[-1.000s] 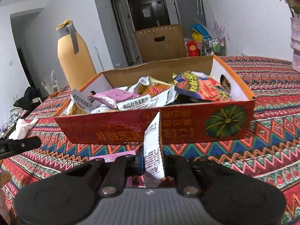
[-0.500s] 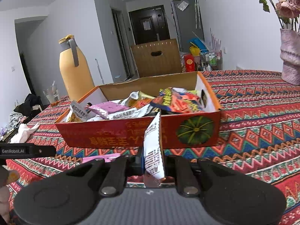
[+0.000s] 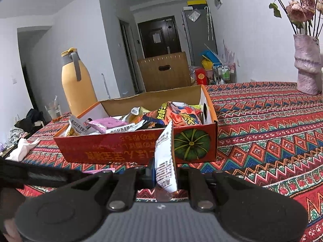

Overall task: Organize snacks
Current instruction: 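Grasp a white packet with the right gripper while the left grasps a pink packet, then carry both packets over the box with both grippers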

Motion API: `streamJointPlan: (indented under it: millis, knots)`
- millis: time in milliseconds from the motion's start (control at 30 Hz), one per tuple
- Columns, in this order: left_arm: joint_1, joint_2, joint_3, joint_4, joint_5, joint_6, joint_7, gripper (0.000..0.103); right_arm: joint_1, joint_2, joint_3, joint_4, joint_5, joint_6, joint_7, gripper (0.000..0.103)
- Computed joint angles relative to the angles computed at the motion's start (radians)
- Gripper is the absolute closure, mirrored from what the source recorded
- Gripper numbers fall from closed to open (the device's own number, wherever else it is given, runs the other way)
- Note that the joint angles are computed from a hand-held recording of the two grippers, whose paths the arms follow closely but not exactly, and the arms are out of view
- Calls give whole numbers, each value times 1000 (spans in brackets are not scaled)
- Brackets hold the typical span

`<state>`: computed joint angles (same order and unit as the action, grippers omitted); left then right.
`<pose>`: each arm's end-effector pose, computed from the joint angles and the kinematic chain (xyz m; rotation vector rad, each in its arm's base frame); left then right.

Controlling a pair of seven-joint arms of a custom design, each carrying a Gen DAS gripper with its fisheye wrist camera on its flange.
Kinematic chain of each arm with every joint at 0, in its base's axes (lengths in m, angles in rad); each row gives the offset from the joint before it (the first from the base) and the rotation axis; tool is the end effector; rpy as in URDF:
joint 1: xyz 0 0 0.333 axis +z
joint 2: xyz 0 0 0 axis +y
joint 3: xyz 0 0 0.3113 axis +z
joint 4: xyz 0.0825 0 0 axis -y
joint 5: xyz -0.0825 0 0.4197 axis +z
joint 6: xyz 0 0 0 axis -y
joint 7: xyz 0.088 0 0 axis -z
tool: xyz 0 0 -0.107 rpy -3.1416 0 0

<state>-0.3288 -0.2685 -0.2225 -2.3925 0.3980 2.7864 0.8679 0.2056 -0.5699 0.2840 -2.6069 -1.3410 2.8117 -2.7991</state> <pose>0.4418 -0.2967 0.4668 -1.6710 2.0207 -0.7899 0.3650 0.2493 0.4595 -1.3302 1.6847 -0.8207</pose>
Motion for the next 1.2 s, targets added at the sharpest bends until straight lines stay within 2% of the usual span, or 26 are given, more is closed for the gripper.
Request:
streamJointPlan:
  millis: [133,300,333,433,467,867,1200]
  knots:
    - [21,22,-35,18,55,-31,-76,0,-5,-17,11,-7,-41,0,44,91]
    - [29,30,-60,27,136,-64,-142,10,6,-18,12,-8,-59,-9,54,90]
    - [27,27,-58,23,143,-56,-147,15,8,-16,11,-6,-60,-12,52,91]
    - [15,14,-48,10,149,-30,-132,37,14,-12,8,-4,-64,-15,50,91]
    - [11,11,-44,8,145,-27,-124,39,17,-10,7,-3,-63,-17,49,91]
    - [8,-18,-21,-22,112,13,-83,39,34,11,1,9,-40,-36,9,91]
    - [30,-78,11,-38,105,147,-54,39,30,-4,10,40,-41,-49,-27,90]
